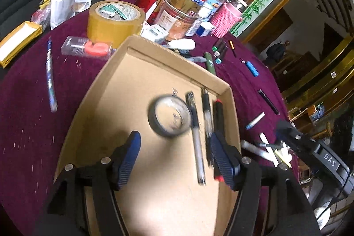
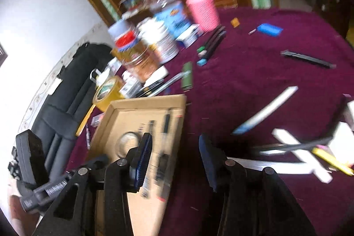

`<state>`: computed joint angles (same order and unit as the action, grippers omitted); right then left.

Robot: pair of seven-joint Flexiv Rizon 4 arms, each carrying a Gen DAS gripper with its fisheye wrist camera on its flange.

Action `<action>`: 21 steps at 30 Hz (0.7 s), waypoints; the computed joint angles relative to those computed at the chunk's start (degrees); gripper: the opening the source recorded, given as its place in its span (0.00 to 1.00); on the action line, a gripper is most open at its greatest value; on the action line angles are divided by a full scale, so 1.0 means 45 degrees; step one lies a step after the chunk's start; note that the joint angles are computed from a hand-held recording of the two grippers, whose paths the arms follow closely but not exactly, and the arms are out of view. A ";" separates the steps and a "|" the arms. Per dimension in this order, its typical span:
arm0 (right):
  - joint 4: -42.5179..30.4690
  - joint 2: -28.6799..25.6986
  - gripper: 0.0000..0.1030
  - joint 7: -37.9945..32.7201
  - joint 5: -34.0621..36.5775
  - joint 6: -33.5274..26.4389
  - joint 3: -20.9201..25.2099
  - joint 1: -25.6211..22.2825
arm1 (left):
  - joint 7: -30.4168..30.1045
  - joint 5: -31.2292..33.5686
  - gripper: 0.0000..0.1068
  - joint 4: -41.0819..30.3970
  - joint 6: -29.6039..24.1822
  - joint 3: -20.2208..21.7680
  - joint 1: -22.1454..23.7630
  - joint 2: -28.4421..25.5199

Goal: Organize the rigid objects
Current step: 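Release the tape roll into the tray with the left tool while the right tool drops the black pen in, then grasp the white tube with the left tool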

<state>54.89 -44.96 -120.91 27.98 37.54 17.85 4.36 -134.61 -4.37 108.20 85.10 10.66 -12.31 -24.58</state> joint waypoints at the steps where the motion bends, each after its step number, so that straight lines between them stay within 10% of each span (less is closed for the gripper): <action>1: 0.0336 0.0162 0.54 -0.0272 0.0226 0.0500 -0.0006 -0.0336 | -0.0356 0.0286 0.61 -0.0045 0.0011 0.0420 -0.0542 0.0064; 9: 0.1416 0.0185 0.66 0.0002 0.0040 0.3772 -0.0839 -0.1841 | -0.3195 0.3598 0.82 -0.2069 -0.0808 0.3138 -0.4213 -0.0324; 21: -0.0681 -0.1506 0.68 0.0097 -0.0015 0.3265 -0.0068 -0.2755 | -0.0295 0.2881 0.82 -0.5106 -0.3574 -0.0725 -0.2353 -0.1996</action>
